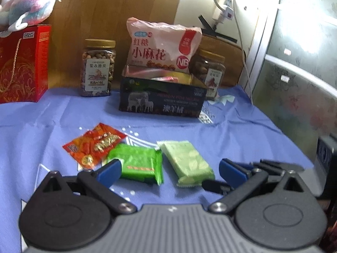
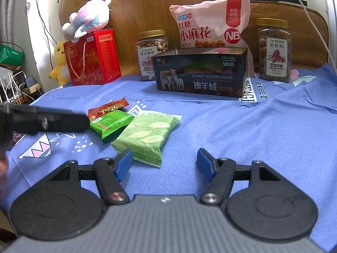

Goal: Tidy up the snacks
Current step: 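Grasp the pale green pack with the left gripper, then lower the pale green pack into the black tin and release it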

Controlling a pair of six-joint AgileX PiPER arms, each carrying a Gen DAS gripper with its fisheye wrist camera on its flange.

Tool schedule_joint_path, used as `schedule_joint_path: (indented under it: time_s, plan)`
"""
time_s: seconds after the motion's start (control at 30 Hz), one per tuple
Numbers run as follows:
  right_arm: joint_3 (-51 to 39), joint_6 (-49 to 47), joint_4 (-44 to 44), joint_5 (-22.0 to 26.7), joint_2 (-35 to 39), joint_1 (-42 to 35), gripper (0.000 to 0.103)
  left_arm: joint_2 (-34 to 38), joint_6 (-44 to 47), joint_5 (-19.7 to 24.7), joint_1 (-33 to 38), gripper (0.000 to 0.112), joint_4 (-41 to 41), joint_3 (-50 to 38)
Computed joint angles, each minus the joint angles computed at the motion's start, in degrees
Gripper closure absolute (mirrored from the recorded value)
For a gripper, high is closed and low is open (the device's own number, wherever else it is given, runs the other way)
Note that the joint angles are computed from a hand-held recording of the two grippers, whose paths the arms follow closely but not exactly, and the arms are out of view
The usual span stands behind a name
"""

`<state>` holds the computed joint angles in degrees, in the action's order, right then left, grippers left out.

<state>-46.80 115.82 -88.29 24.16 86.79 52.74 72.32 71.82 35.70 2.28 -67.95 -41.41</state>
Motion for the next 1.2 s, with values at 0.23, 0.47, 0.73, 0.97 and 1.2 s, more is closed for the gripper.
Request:
schedule_joint_path:
  time_s: [0.23, 0.47, 0.73, 0.97, 1.2]
  plan:
    - [-1.2, -3.8, 2.9, 1.1, 0.8, 0.7, 0.033, 6.6, -2.9, 3.0, -2.1, 0.027, 2.2, -6.2]
    - [-5.4, -21.9, 14.8, -1.9, 2.7, -1.1, 0.035, 12.8, -9.9, -0.5, -8.3, 0.032, 8.7, -10.7]
    - [-6.9, -23.7, 12.7, -3.2, 4.7, -1.6, 0.067, 16.7, -14.4, 1.9, -11.0, 0.06, 13.7, -14.3]
    - [-5.8, -11.0, -0.4, 1.1, 1.9, -0.5, 0.074, 14.0, -10.3, 2.6, -10.7, 0.065, 8.3, -16.3]
    - [-12.0, -11.2, -6.6, -1.1, 3.8, -8.1, 0.074, 21.3, -14.6, 3.1, -12.9, 0.064, 10.4, -31.3]
